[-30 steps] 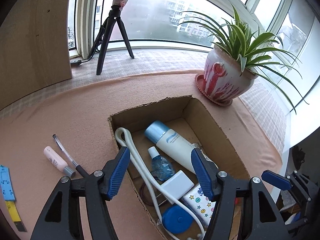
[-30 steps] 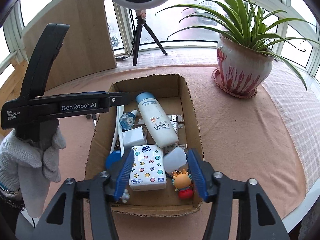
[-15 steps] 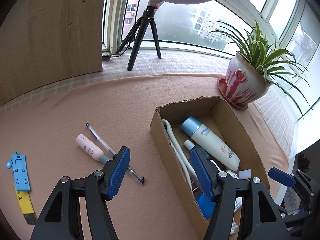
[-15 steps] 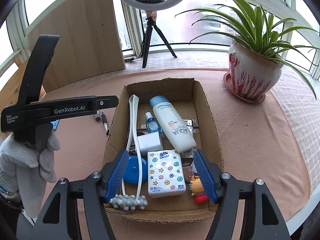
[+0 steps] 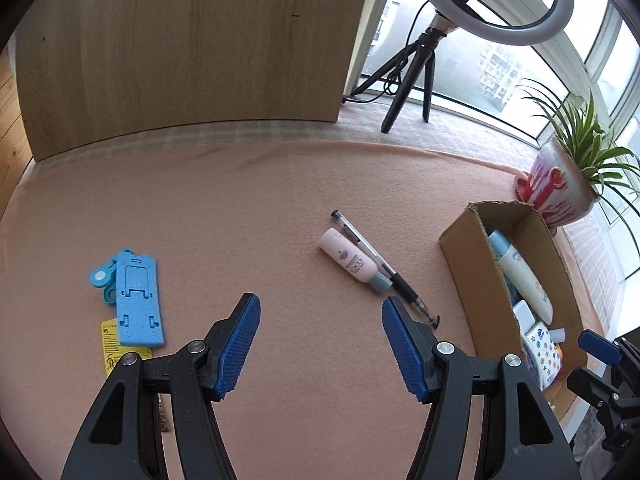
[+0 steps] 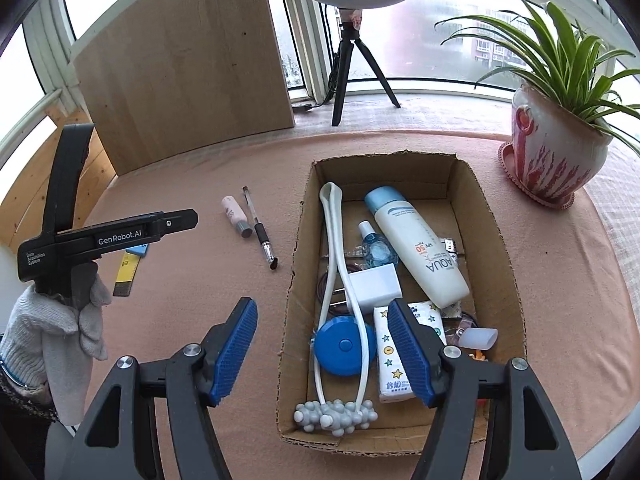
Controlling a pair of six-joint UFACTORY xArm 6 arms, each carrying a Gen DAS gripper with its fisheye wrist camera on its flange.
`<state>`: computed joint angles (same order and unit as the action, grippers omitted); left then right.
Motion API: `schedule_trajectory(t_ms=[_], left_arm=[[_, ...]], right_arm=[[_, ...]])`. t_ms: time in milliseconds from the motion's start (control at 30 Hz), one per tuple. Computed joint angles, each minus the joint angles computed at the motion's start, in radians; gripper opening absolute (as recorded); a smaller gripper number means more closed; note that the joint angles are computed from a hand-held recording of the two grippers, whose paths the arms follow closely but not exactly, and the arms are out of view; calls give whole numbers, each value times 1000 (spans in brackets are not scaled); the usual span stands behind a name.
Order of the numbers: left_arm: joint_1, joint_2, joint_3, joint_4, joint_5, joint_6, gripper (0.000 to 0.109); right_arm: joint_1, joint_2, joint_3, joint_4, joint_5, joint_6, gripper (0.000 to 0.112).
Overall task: Organize objects
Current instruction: 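Move both grippers back over the table toward the blue phone stand and clip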
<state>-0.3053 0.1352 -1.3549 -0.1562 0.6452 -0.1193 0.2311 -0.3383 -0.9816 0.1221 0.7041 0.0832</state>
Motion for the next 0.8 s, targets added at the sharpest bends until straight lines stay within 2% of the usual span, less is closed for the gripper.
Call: schedule_trajectory(t_ms=[200, 500, 533, 600, 800], left_arm=[[82, -31, 51, -10, -3, 28, 67], [175, -43, 87, -36, -6, 71, 66], [185, -41, 90, -41, -9, 81, 64], [201, -27, 79, -61, 5, 101, 47], [224, 7, 52, -117, 25, 158, 34]], right_arm=[[29, 60, -63, 87, 20, -18, 64], [67, 224, -243, 114, 47, -28, 64], [69, 237, -258, 125, 49, -30, 64], [76, 254, -277, 144, 48, -30, 64], [108, 279, -291, 144, 45, -11, 64]])
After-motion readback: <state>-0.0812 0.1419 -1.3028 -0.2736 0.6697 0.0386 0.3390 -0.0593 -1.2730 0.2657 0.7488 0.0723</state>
